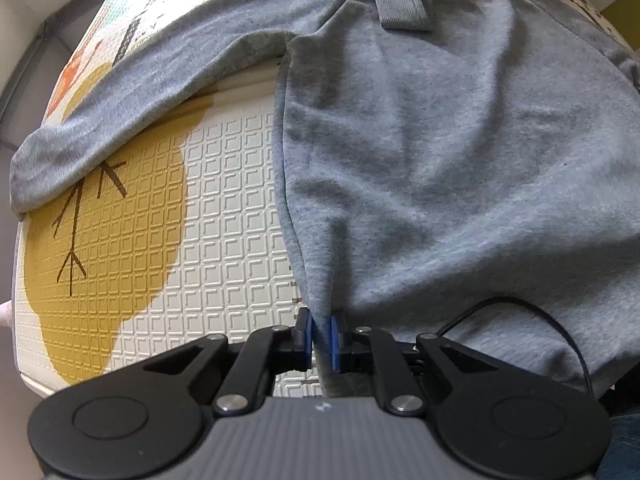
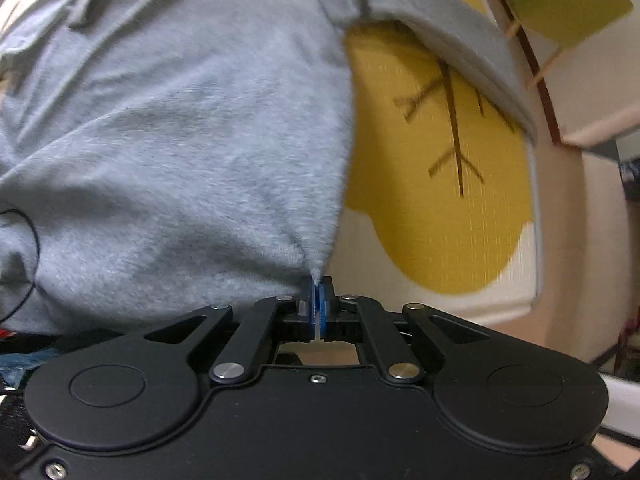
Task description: Fold clothes
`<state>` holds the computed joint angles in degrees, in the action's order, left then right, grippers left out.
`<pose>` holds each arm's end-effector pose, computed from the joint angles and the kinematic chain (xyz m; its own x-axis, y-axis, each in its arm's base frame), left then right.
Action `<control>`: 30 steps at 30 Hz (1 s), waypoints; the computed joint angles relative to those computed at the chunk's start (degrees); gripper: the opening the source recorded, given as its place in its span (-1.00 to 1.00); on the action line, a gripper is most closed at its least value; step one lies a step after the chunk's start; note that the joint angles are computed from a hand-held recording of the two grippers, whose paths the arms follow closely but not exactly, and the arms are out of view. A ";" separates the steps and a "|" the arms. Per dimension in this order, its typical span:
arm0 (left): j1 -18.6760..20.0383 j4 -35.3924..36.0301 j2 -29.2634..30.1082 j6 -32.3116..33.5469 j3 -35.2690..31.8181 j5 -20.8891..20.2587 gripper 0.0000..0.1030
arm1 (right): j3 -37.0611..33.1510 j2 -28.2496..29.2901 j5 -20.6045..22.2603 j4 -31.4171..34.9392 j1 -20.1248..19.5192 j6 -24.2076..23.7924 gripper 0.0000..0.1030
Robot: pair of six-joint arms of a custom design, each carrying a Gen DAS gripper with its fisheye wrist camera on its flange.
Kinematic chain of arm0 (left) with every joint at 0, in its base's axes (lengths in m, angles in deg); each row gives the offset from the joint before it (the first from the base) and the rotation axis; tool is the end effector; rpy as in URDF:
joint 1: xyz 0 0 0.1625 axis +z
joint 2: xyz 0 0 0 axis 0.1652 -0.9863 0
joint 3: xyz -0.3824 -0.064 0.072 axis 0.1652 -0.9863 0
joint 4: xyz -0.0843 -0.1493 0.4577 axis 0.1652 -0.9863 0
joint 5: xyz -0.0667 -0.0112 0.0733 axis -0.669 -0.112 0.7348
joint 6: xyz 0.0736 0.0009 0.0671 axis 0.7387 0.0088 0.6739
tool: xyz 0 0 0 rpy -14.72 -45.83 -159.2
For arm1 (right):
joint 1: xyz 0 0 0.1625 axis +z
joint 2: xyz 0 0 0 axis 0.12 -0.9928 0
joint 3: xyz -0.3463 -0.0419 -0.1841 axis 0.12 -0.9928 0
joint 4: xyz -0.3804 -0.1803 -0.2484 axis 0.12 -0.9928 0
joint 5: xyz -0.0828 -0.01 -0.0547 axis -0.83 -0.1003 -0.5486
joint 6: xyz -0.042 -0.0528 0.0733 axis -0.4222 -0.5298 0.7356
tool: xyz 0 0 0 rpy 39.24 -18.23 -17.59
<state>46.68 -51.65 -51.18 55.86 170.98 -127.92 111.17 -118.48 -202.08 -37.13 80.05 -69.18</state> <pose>-0.1634 -0.6114 0.0881 -0.6247 0.1956 -0.7560 0.2718 0.9620 0.0243 0.0280 -0.5355 0.3185 -0.6298 0.0840 0.7722 -0.0108 0.9931 -0.1168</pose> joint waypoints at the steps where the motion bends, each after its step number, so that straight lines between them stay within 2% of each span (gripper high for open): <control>1: -0.07 0.37 0.29 0.01 -0.12 0.30 -0.79 | 0.31 0.05 -0.32 -0.12 -0.31 -0.39 -0.97; 6: -0.82 2.17 1.53 0.38 -0.45 2.41 -0.69 | 1.10 0.73 0.53 -0.60 -1.61 -0.89 -0.90; 8: -1.19 2.36 1.53 -0.01 -0.28 3.58 -0.61 | 1.44 0.53 0.87 -2.44 -1.64 -0.80 -0.76; 11: -1.65 2.19 1.16 -0.58 -0.09 5.01 -0.56 | 2.01 0.04 1.38 -7.22 -1.33 -3.65 -0.74; 17: -2.35 -0.64 0.60 1.61 -0.63 6.05 -0.24 | 0.00 0.36 3.33 -10.11 0.01 -5.65 -0.70; 19: -2.73 -3.53 0.22 3.89 -0.58 6.08 -0.06 | -1.12 0.71 4.42 -9.92 0.56 -5.88 -0.60; 21: -3.24 -5.76 0.38 6.11 -1.05 6.68 0.03 | -2.52 1.13 5.98 -9.06 1.11 -5.78 -0.58; 26: -4.23 -11.92 1.48 13.36 -3.28 7.84 0.19 | -6.56 3.62 8.13 -9.46 3.26 -7.94 -0.56; 30: -5.20 -18.78 3.21 21.63 -5.29 10.81 0.29 | -10.59 6.70 8.67 -10.72 5.31 -11.41 -0.51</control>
